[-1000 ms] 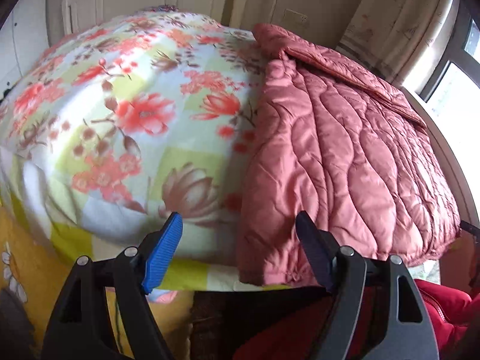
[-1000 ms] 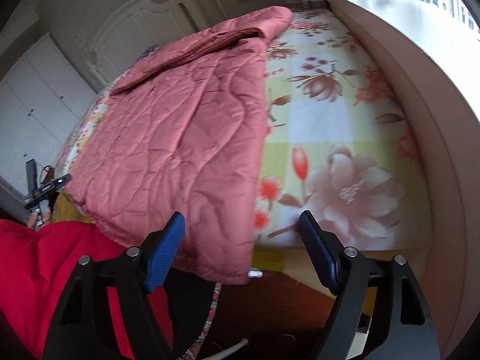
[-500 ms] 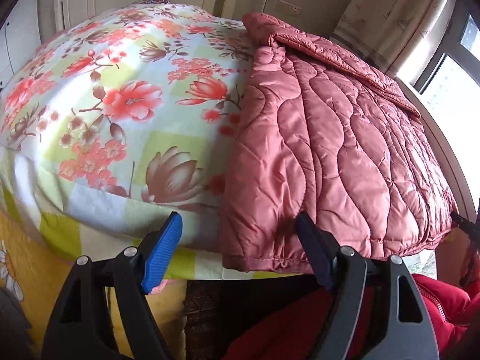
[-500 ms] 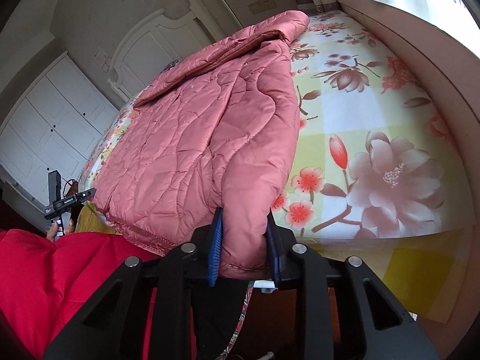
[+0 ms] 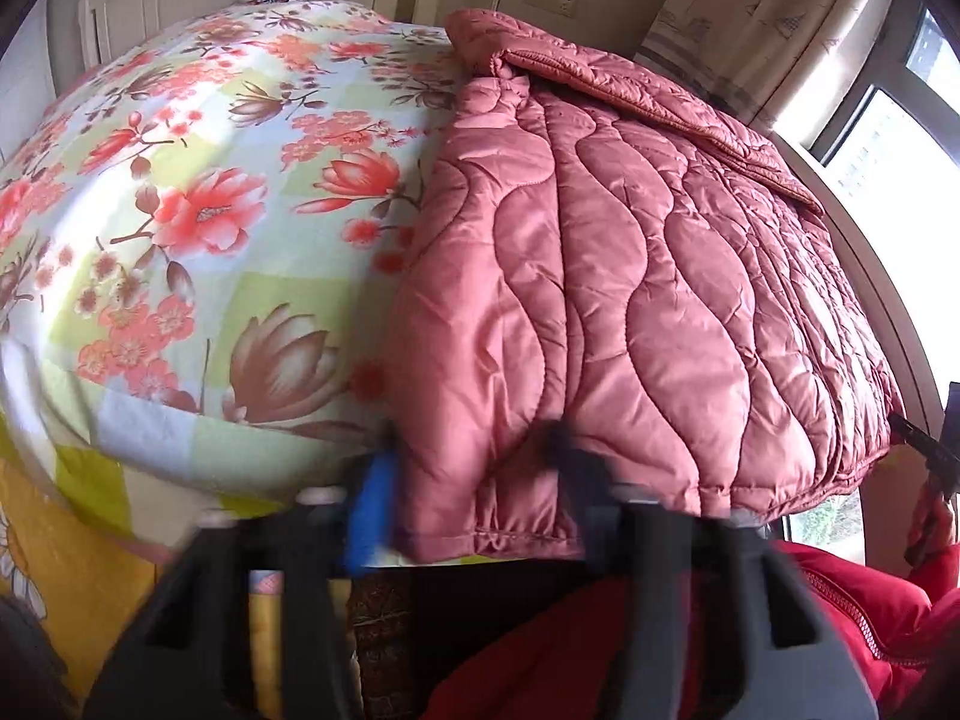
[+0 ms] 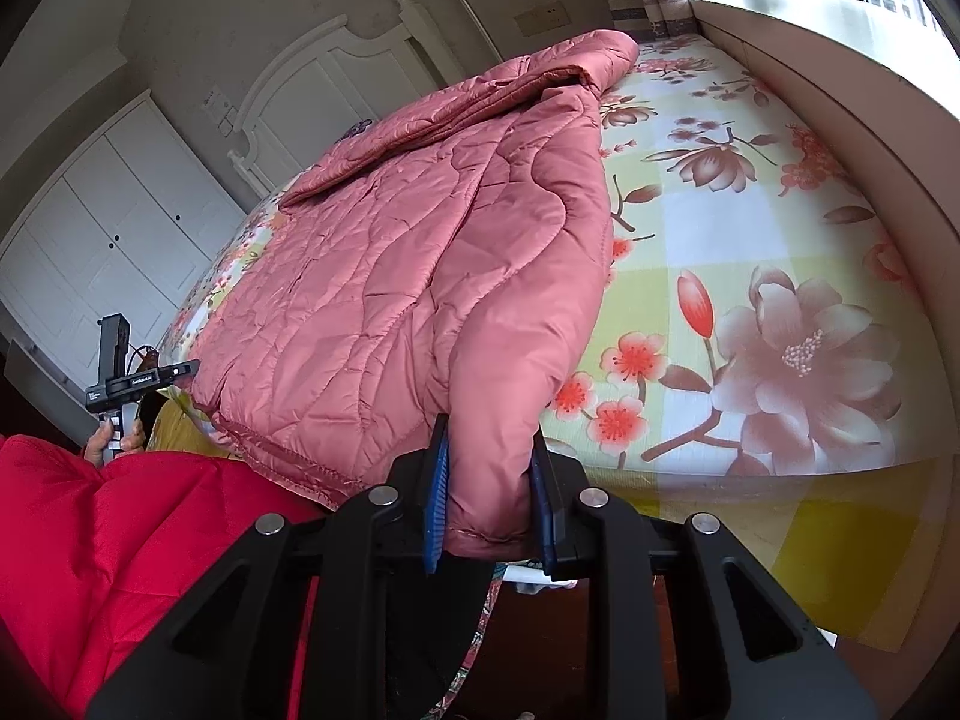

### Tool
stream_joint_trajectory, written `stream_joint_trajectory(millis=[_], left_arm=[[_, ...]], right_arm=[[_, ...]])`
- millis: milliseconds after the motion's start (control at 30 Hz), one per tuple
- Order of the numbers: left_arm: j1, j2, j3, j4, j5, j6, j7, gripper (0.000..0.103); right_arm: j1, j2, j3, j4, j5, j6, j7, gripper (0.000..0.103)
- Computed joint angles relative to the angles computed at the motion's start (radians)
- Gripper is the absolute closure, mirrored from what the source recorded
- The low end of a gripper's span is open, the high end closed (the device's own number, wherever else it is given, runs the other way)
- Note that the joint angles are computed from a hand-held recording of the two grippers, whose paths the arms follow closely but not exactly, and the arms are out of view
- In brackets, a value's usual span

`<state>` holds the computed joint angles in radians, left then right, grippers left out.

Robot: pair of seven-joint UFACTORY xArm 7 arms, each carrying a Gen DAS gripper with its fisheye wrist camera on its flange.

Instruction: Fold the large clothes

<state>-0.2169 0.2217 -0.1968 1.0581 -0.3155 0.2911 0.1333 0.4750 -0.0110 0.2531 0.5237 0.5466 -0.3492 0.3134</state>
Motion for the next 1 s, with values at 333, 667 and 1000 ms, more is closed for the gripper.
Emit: stream_joint_trajectory(millis=[333, 667, 1000], left_arm=[[0.053, -0.015, -0.042, -0.005, -0.187, 0.06, 0.14, 0.095], [0.067, -0.069, -0.011, -0.002, -0.445, 0.201, 0.318, 0.095], [0.042, -0.086, 0.011, 0.07, -0.644, 0.203, 0.531, 0.096]], right_arm=[[-0.018, -0.005, -0.025, -0.061, -0.239, -0.082, 0.188, 0.078], [-0.028, -0.058, -0.02, -0.125, -0.367, -0.216, 0.273, 0.078], [-0.055, -0.102, -0.005, -0.074, -0.349, -0.241, 0.156, 0.078]])
